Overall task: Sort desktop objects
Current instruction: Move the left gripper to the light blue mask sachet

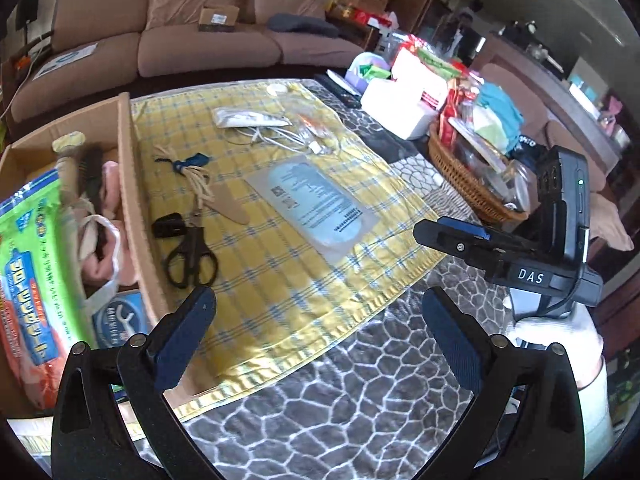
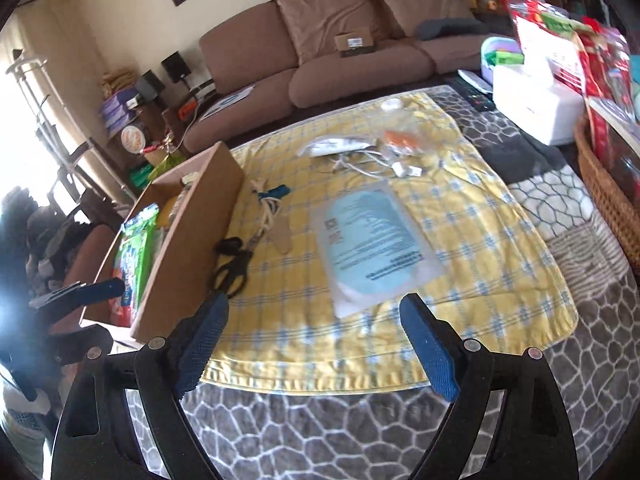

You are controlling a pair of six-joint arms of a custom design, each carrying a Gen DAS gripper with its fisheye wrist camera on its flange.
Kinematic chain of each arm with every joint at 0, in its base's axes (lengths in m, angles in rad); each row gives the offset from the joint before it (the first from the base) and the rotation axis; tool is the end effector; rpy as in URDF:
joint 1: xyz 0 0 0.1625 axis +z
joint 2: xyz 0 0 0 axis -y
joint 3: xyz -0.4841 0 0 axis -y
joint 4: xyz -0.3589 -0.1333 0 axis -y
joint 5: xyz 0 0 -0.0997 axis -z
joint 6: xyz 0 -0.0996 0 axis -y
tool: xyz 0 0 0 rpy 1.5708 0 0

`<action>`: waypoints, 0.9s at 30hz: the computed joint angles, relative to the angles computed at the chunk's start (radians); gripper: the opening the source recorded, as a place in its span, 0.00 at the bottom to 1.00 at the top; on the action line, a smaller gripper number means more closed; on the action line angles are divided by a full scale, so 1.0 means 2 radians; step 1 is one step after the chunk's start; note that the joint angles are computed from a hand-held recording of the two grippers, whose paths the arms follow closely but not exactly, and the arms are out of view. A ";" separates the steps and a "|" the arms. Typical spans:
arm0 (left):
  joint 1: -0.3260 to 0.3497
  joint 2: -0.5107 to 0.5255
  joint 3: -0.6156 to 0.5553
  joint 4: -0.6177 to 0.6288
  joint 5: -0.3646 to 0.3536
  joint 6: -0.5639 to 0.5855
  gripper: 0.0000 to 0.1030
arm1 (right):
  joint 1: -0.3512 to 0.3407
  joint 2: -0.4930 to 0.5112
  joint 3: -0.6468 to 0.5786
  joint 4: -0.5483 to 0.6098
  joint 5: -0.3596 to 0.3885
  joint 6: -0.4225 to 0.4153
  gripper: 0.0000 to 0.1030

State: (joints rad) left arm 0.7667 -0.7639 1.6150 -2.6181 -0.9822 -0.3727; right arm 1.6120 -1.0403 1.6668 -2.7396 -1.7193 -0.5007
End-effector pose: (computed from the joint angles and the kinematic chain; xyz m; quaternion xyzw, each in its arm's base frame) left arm -0.3734 -0.6215 0.1657 0.1761 0.9364 -0.2382 0.1881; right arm 0.1461 -0.6665 0.3367 0.2380 -0.9311 0.2438 0.1304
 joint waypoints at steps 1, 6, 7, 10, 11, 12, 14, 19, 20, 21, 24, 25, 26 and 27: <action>0.002 0.011 -0.010 0.002 -0.005 -0.002 1.00 | -0.009 -0.002 -0.002 -0.001 0.005 0.004 0.87; 0.017 0.056 -0.042 0.002 -0.021 -0.032 1.00 | -0.043 0.002 -0.030 0.021 0.027 0.021 0.87; 0.020 0.065 -0.050 0.008 -0.016 -0.038 1.00 | -0.048 0.003 -0.034 0.025 0.034 0.023 0.87; 0.030 0.092 -0.078 0.026 0.005 -0.043 1.00 | -0.061 0.007 -0.051 0.050 0.049 0.038 0.87; 0.034 0.099 -0.089 0.032 0.008 -0.047 1.00 | -0.062 0.008 -0.056 0.056 0.053 0.037 0.87; 0.039 0.107 -0.098 0.038 0.008 -0.052 1.00 | -0.063 0.009 -0.060 0.061 0.057 0.033 0.87; 0.050 0.118 -0.115 0.040 -0.011 -0.063 1.00 | -0.065 0.011 -0.070 0.071 0.064 0.028 0.87; 0.067 0.131 -0.127 0.010 -0.058 -0.073 1.00 | -0.089 0.036 -0.129 0.147 0.152 0.043 0.87; 0.069 0.132 -0.126 0.000 -0.063 -0.068 1.00 | -0.093 0.042 -0.140 0.164 0.173 0.049 0.87; 0.070 0.135 -0.127 -0.005 -0.067 -0.059 1.00 | -0.096 0.049 -0.149 0.174 0.188 0.053 0.87; 0.073 0.141 -0.135 -0.009 -0.077 -0.036 1.00 | -0.097 0.066 -0.173 0.202 0.206 0.063 0.87; 0.073 0.143 -0.139 -0.010 -0.078 -0.030 1.00 | -0.096 0.072 -0.180 0.207 0.199 0.067 0.87; 0.074 0.145 -0.141 -0.014 -0.083 -0.023 1.00 | -0.094 0.075 -0.183 0.209 0.191 0.069 0.87; 0.076 0.147 -0.144 -0.017 -0.092 -0.016 1.00 | -0.094 0.078 -0.186 0.212 0.187 0.069 0.87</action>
